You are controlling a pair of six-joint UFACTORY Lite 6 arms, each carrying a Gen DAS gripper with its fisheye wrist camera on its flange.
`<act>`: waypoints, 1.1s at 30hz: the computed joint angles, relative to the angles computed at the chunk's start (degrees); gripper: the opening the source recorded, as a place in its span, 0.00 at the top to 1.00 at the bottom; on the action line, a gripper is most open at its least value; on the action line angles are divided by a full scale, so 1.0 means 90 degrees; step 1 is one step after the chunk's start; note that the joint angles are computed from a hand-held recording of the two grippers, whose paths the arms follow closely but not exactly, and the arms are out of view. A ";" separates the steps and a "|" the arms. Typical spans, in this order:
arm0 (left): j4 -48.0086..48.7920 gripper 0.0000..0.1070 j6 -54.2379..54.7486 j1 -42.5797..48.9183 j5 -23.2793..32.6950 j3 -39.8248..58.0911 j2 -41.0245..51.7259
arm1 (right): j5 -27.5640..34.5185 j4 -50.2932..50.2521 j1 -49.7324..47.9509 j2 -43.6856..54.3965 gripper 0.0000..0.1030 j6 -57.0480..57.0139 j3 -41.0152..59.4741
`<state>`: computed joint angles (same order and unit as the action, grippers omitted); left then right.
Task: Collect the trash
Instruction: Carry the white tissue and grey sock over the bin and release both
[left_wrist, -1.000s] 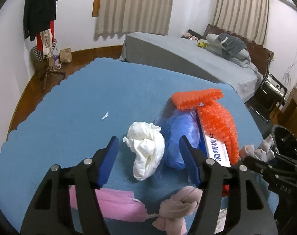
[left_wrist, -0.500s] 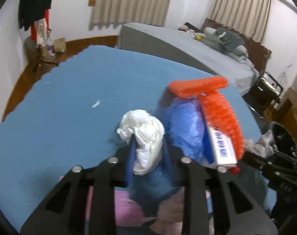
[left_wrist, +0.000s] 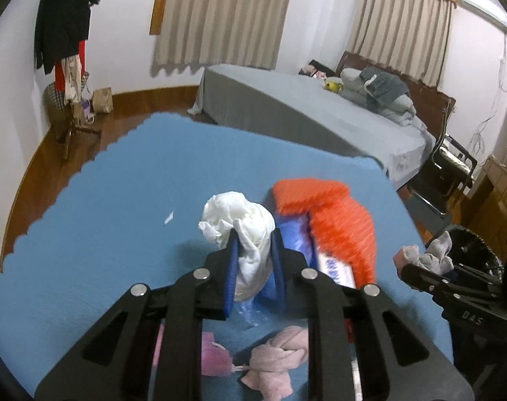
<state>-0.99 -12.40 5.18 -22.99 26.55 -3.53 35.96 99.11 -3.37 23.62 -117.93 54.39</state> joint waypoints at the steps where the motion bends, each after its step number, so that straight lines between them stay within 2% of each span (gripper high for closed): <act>1: -0.0281 0.83 0.0228 -0.0126 0.0091 -0.0033 -0.0197 | 0.0035 -0.0033 -0.0031 -0.0074 0.60 0.0032 -0.0022; 8: -0.2010 0.83 0.1604 -0.1158 0.0488 0.0137 -0.0844 | 0.0406 -0.0407 -0.0534 -0.0576 0.60 0.0335 -0.0116; 12: -0.3125 0.83 0.2451 -0.1949 0.0395 0.0439 -0.0704 | 0.0591 -0.0644 -0.0911 -0.0840 0.60 0.0511 -0.0163; 18: -0.4140 0.83 0.3066 -0.3045 0.0190 0.1095 -0.0079 | 0.0855 -0.1048 -0.1631 -0.1028 0.60 0.0752 -0.0070; 27: -0.4105 0.83 0.2691 -0.4180 0.0124 0.2449 0.1426 | 0.1130 -0.1676 -0.3194 -0.0605 0.60 0.0858 0.0462; 33: -0.4158 0.82 0.2687 -0.4938 0.0295 0.4006 0.2881 | 0.1025 -0.2024 -0.4060 0.0011 0.59 0.0958 0.1139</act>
